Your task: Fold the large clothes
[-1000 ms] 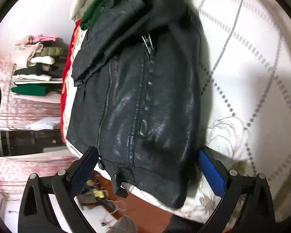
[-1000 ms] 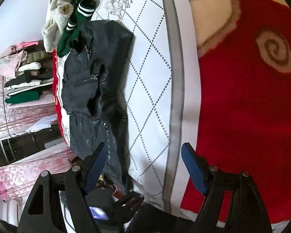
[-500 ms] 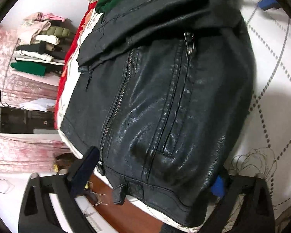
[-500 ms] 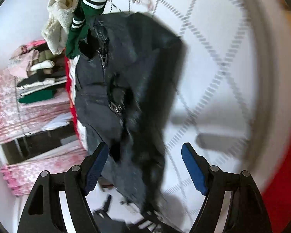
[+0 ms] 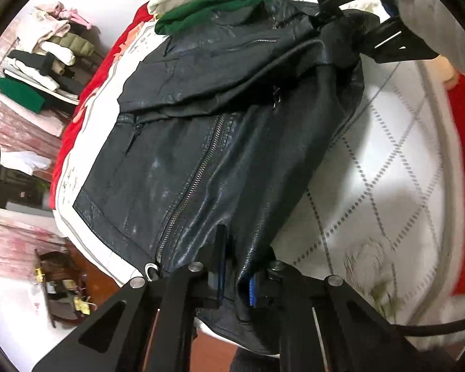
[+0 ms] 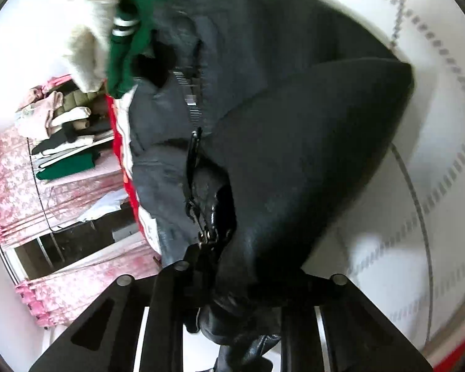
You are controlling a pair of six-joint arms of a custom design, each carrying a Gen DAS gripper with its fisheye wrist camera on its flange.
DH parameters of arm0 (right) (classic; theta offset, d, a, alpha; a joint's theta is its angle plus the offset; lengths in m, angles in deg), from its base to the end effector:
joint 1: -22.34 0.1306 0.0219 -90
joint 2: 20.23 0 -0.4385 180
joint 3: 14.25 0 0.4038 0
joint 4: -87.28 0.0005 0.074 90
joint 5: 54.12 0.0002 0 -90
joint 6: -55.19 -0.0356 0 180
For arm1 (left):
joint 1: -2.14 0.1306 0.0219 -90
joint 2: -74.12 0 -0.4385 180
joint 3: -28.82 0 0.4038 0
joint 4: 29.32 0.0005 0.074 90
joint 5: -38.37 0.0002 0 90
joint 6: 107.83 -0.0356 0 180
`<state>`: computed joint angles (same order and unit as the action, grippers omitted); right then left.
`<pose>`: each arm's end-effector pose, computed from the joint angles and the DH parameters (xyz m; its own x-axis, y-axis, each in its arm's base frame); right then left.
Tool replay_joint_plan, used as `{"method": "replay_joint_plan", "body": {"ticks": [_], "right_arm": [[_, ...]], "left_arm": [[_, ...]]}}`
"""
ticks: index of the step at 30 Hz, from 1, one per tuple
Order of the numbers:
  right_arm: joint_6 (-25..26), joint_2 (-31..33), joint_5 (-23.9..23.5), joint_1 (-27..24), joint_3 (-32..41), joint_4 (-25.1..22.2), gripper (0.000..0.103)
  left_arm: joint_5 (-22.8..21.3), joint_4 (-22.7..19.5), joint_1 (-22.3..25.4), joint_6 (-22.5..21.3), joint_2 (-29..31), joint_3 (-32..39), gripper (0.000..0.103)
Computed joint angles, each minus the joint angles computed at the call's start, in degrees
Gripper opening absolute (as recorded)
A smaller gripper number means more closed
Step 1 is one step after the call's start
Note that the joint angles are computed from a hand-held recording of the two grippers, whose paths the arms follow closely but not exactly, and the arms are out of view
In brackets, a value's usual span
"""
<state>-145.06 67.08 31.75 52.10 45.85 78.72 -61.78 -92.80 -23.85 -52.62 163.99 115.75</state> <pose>0.3889 0.2247 0.3198 -0.3364 0.8856 0.3203 0.6650 -0.0174 0.7466 0.4229 -0.1997 0.4484 -0.4666 0.8523 -0.2364 0.7723 0.5229 0.3609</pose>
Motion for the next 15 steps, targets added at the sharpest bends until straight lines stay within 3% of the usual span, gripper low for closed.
{"method": "replay_joint_plan", "body": {"ticks": [4,8,11,15], "right_arm": [[-2.54,-3.48,2.66,3.10,5.96,-12.17,0.018],[-5.89,-4.49,2.63,5.69,15.31,-29.88,0.018],[-6.32,-1.36,0.79,4.92,23.08,-39.04,0.018],[-0.64,7.26,-2.61,0.78,34.70,-45.82,0.019]], "left_arm": [[6.92,-10.95,3.52,-3.55,-0.52,6.51,0.008],[14.73,-24.06,7.46,-6.58,3.42,17.20,0.008],[17.75,-28.23,9.75,-7.34,7.96,24.28,0.009],[19.94,-31.70,12.72,-4.79,18.07,35.83,0.014]]}}
